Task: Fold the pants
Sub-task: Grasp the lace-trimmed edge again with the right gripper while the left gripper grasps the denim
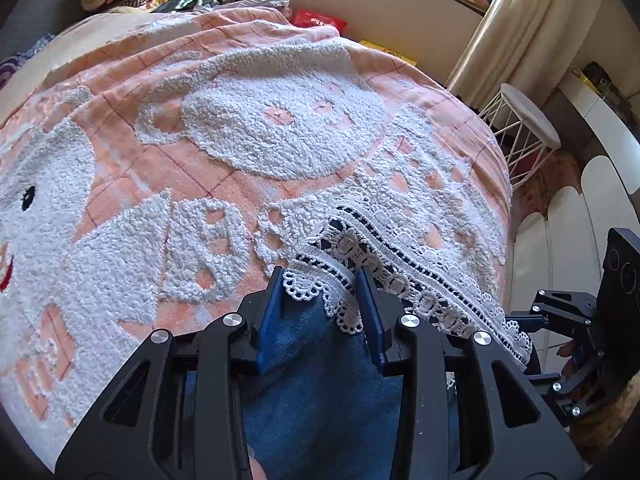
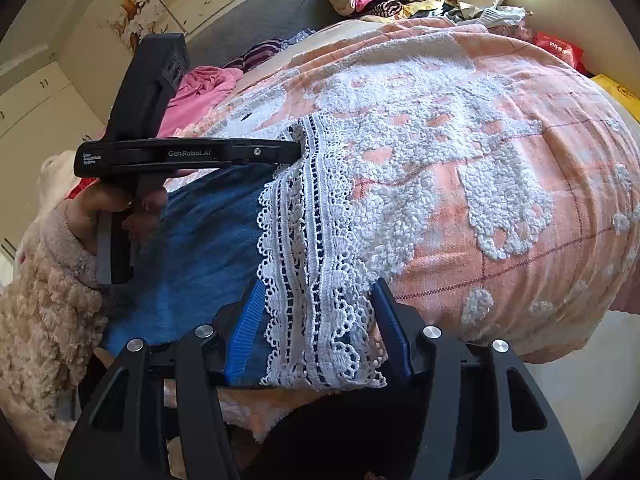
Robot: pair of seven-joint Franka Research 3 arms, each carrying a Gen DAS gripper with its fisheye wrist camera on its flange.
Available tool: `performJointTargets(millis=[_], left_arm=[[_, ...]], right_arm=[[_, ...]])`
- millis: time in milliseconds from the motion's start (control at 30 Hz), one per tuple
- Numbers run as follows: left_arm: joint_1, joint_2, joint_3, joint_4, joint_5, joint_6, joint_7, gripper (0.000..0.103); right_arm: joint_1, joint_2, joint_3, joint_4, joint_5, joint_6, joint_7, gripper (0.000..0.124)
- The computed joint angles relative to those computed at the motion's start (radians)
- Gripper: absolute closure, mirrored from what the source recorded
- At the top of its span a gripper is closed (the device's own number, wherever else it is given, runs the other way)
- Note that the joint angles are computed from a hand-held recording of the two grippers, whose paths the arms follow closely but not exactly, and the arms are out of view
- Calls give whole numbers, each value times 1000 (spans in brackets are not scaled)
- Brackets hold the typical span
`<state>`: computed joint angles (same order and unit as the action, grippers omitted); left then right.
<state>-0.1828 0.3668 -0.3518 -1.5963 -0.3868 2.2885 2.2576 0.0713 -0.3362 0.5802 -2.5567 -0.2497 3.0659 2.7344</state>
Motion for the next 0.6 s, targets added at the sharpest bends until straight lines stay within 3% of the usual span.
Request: performJointTargets(millis=[200,367,600], left_arm=[[-4,16,-5,10,15,20,16,68],[-3,31,-7,28,13,7,2,66],[5,45,-13,43,-5,-7,3,61]], right_arm=[[-25,-39,32,9,-27,-41,16,70],[-91,-64,86,35,-106,-87,89,70],[36,73,-55,54,-82,-31,24,68]])
